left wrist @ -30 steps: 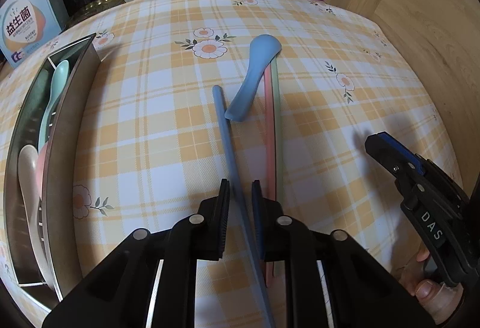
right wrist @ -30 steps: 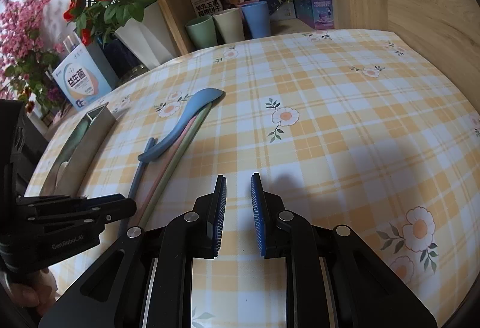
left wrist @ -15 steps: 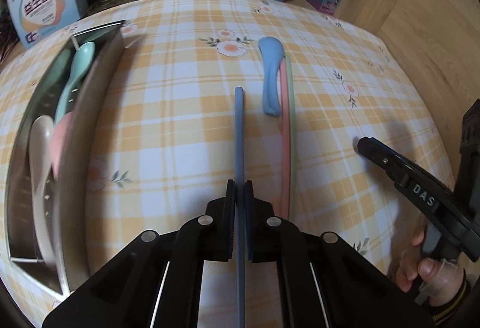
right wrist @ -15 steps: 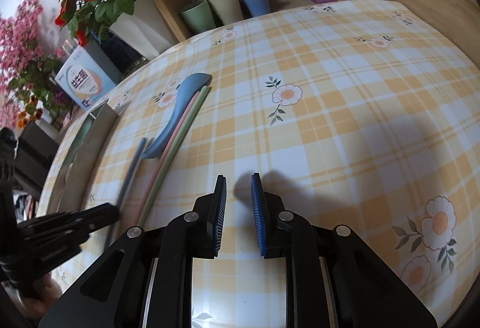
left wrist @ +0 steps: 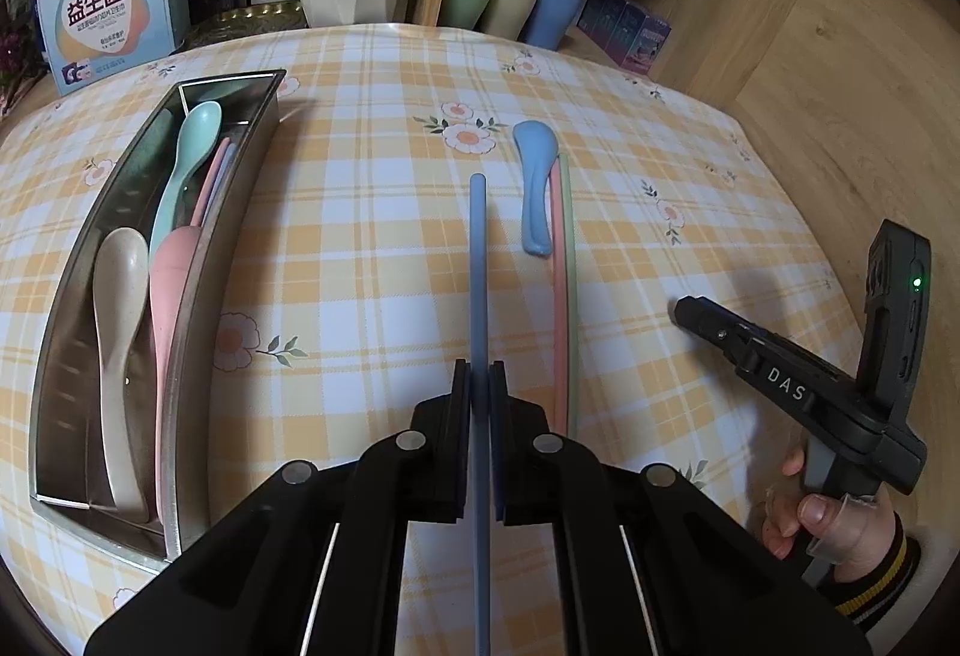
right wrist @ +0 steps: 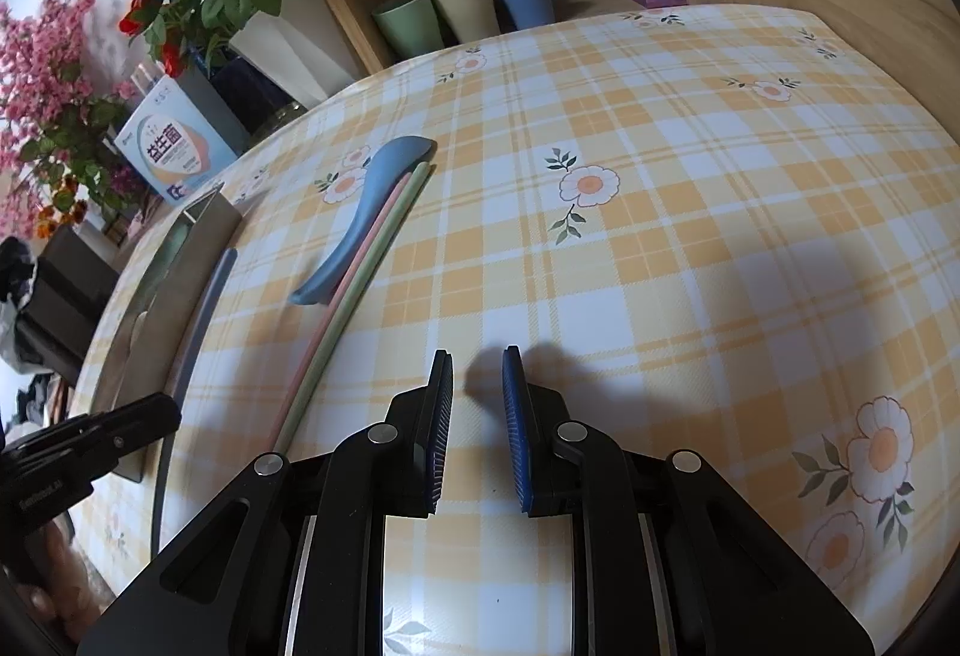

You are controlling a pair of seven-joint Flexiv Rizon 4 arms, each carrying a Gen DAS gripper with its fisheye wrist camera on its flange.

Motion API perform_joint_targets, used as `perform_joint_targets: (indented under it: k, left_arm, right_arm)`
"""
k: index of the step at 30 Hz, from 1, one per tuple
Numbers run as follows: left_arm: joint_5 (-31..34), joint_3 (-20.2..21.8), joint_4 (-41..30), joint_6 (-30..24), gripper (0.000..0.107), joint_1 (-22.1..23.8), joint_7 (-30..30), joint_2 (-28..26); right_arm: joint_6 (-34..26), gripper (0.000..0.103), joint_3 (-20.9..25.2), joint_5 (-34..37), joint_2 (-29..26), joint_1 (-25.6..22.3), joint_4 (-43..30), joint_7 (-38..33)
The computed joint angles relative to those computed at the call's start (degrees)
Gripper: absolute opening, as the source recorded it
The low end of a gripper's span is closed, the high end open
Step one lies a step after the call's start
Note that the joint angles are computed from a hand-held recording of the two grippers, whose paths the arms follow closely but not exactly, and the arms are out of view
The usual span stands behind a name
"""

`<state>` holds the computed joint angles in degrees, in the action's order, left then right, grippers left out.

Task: Organize utensils
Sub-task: 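Grasp the pale green chopstick with the right gripper while the left holds the blue chopstick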

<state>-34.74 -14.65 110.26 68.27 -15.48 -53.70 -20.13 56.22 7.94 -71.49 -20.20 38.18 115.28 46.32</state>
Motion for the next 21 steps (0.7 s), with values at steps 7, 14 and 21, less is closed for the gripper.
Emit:
perform_joint_targets:
  k: [7, 14, 21]
  left_arm:
    - [-6.46, -1.71, 1.73, 0.76, 0.006, 1.67, 4.45, 1.54]
    - [-13.35, -1.75, 3.18, 0.55, 0.006, 1.8, 9.78, 2.86]
    - [-20.38, -0.95, 4.06, 0.18, 0.006, 0.99, 15.03, 4.01]
  right_arm:
    - [-3.12, 0.018, 1.27, 6.9, -0.86, 0.76, -1.96, -6.12]
    - [-6.52, 0.018, 1.33, 17.11, -2.73, 2.63, -7.16, -16.79]
    - [-7.7, 0.018, -0.13, 23.31, -6.6, 3.55, -14.37, -24.35]
